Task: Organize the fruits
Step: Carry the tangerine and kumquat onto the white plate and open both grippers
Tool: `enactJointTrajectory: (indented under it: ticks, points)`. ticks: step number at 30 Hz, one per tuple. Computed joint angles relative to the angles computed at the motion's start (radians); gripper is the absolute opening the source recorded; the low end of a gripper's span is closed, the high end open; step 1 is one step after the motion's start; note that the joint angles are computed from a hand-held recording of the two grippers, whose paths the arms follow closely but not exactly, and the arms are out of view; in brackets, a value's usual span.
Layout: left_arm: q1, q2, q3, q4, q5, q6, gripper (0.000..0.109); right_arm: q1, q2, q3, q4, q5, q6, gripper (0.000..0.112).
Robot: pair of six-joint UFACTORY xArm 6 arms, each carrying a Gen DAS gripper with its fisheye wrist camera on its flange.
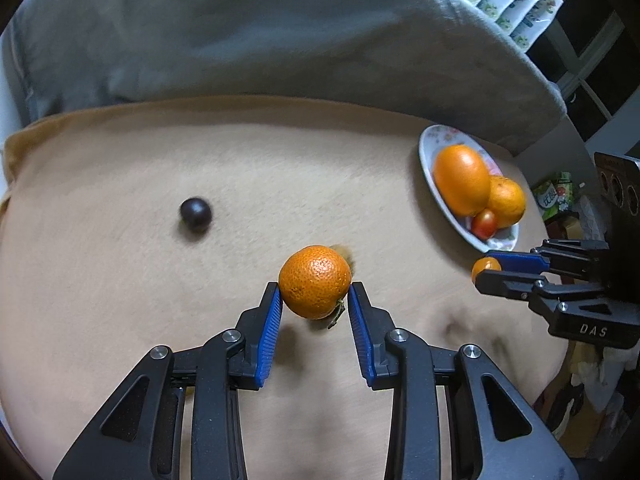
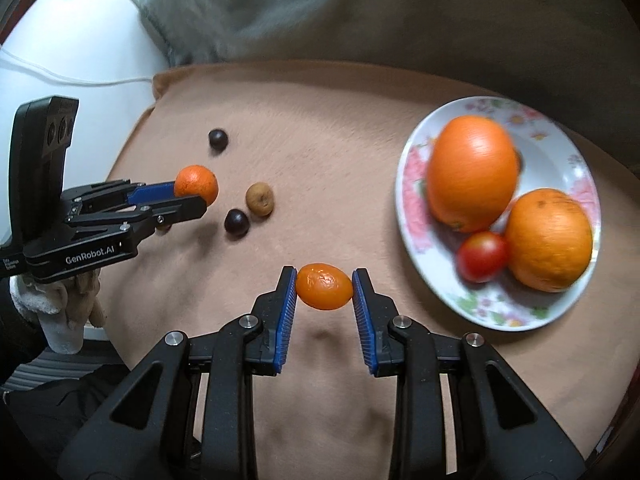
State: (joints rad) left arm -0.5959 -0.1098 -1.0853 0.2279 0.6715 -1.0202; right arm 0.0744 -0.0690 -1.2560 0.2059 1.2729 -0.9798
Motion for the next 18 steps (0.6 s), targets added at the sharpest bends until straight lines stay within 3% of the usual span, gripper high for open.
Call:
enactJointTrajectory:
  ticks: [18]
  points:
    - [-0.021,0.23,-0.309,-0.024,0.004,0.128,0.032,-0.095,0.139,-0.279,0.059,0.034,0.019,0.03]
